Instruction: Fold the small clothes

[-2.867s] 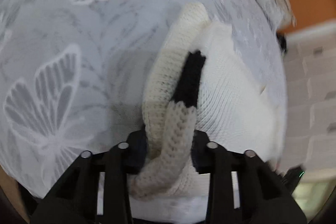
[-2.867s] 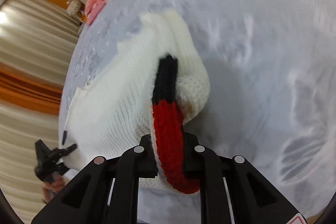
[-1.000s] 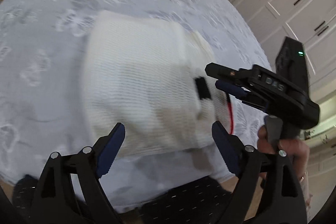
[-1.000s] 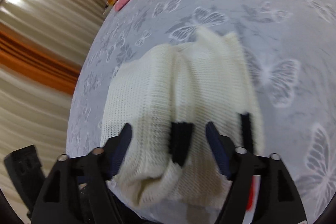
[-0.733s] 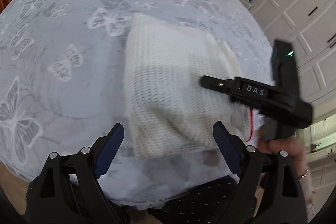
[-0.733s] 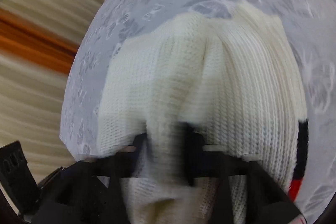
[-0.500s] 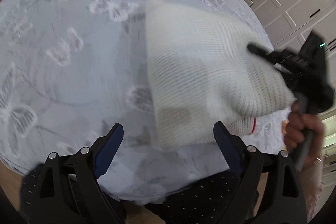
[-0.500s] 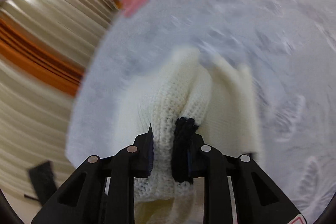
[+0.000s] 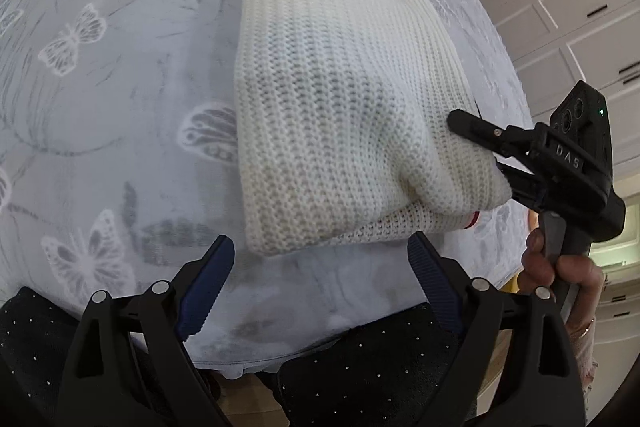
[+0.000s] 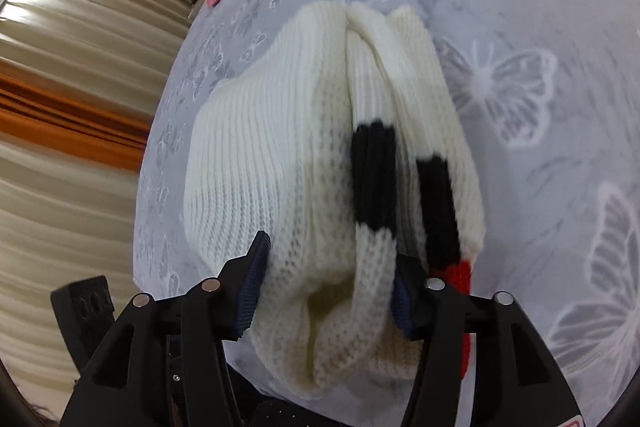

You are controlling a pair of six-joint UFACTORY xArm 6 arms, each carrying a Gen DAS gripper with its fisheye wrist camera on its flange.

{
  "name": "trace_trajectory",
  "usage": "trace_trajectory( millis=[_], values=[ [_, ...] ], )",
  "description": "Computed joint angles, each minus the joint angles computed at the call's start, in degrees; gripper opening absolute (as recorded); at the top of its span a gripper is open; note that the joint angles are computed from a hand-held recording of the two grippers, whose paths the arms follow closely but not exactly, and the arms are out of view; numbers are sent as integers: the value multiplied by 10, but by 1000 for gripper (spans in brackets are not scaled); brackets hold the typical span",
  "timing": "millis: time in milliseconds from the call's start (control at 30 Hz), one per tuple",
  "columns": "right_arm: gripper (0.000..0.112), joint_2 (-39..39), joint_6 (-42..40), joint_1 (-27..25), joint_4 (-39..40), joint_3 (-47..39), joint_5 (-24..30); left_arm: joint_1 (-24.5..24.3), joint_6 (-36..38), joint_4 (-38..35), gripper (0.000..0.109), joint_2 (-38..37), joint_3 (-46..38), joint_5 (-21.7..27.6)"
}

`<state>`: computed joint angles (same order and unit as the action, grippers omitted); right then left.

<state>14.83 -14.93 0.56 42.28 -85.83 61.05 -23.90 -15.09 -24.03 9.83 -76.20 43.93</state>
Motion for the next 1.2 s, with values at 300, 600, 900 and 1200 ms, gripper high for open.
trace_trajectory(
  millis=[300,600,900,1200],
  values=[
    [22,-84,-34,-56,140,108,-1,18,-49,67,31,27,-19,20],
    [35,-122,0,-27,11,173,-82,15,-34,81,36,22,-23,43],
    [52,9,41,13,-104,-39,-101,17,-9,73,53,-14,-6,-2],
    [22,75,54,8,-142,-94,-81,16,-17,123,62,13,-48,8]
  ],
)
